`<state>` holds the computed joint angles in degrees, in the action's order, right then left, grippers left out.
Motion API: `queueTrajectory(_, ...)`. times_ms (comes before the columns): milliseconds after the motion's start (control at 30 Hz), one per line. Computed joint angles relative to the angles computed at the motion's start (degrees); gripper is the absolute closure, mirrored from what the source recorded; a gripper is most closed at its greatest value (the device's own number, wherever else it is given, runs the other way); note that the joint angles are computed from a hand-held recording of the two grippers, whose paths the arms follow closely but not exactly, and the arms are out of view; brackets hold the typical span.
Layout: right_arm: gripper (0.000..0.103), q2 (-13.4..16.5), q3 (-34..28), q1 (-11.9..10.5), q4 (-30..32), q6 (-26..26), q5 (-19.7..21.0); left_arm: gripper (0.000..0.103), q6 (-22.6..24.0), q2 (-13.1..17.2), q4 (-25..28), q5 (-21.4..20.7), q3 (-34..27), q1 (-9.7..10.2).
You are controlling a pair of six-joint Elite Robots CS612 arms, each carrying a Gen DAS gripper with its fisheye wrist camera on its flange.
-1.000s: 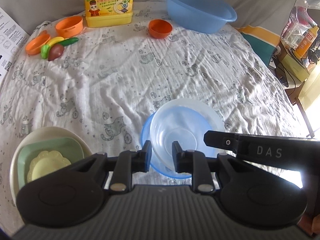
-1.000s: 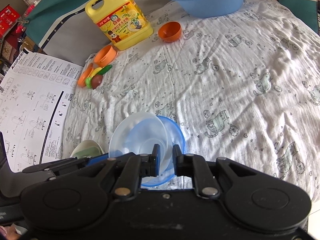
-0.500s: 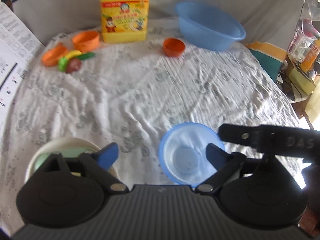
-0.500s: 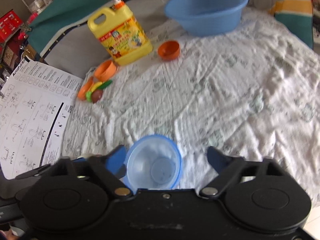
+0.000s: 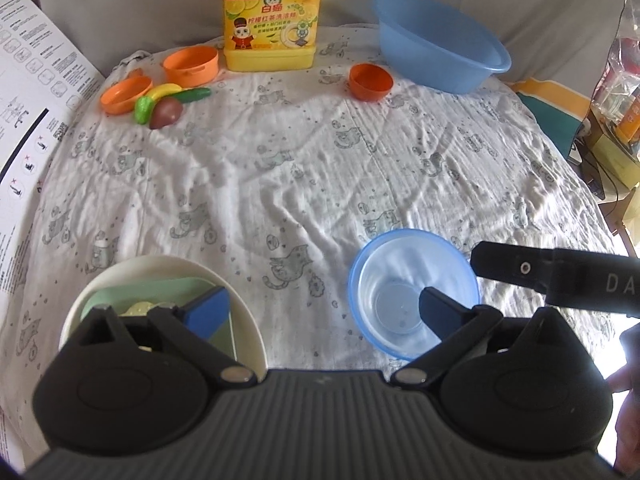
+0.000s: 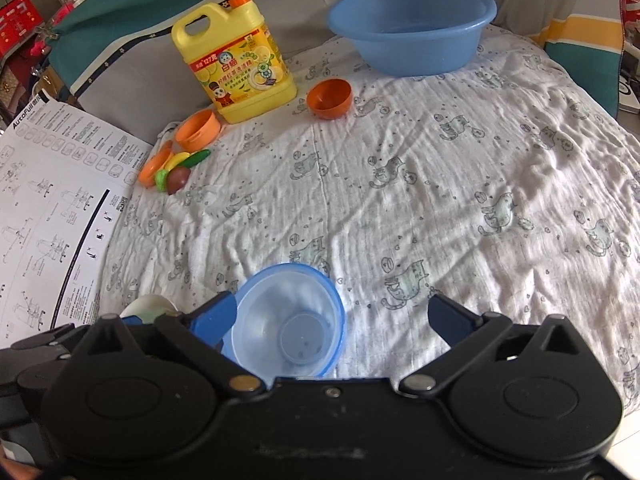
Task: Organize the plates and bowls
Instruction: 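Move both tools to the small orange bowl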
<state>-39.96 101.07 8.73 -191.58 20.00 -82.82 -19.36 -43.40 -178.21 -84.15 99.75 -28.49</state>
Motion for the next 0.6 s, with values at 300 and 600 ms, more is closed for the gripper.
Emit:
queueTrajectory(300, 0.0, 0.05, -0.84, -0.11, 0.45, -1.25, -1.13, 0.0, 1.08, 0.29, 0.61, 0.08, -1.75, 0.17)
queueTrajectory(600, 0.0, 0.34, -2.83, -0.82, 0.89, -1.09, -2.17, 0.0, 2.98, 1.13, 1.8, 1.02, -4.81, 0.58)
